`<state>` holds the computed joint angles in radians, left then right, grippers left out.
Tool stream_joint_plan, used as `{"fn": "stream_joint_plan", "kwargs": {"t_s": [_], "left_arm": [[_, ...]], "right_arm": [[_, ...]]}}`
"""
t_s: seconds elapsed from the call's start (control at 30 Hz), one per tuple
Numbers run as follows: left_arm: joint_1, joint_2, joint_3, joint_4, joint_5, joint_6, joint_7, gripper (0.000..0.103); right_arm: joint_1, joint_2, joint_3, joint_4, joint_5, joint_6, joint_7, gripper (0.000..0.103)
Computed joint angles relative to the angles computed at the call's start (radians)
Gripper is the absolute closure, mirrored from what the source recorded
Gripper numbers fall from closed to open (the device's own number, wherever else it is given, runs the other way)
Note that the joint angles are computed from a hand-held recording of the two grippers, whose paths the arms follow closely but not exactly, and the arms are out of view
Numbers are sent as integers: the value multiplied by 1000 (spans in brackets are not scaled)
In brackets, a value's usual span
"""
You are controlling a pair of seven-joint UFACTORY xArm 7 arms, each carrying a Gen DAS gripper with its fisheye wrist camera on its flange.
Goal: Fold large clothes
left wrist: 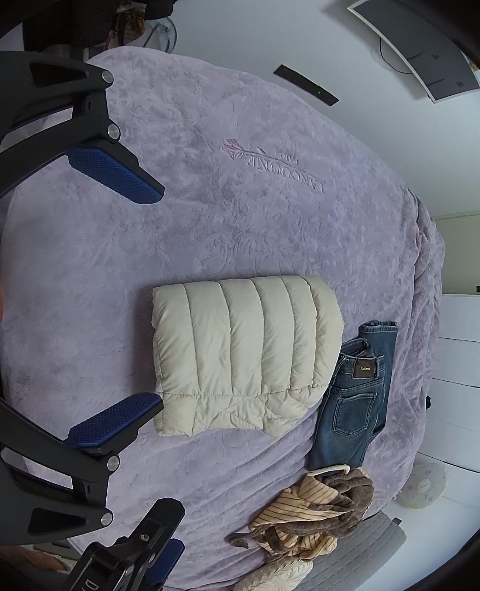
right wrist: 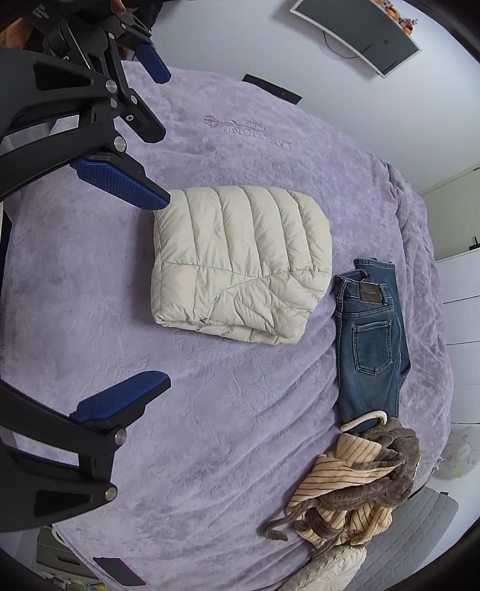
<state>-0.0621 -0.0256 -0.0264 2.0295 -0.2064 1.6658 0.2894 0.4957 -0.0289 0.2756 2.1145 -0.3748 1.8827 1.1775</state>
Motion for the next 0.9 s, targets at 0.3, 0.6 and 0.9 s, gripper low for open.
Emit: {"fn": "stream_joint_plan", "kwargs": {"t_s": [0.3, 0.6, 0.9], "left_arm": [[1, 15, -3, 71, 25, 39, -24, 1], [-7, 25, -9, 80, 49, 35, -33, 1], [-11, 12, -10, 64, 64, 27, -29, 1]], "right_arm": [[43, 34, -6, 69, -12, 39, 8, 12], [29, 23, -8, 45, 4, 31, 17, 12], [16, 10, -10, 27, 14, 19, 23, 12]]}}
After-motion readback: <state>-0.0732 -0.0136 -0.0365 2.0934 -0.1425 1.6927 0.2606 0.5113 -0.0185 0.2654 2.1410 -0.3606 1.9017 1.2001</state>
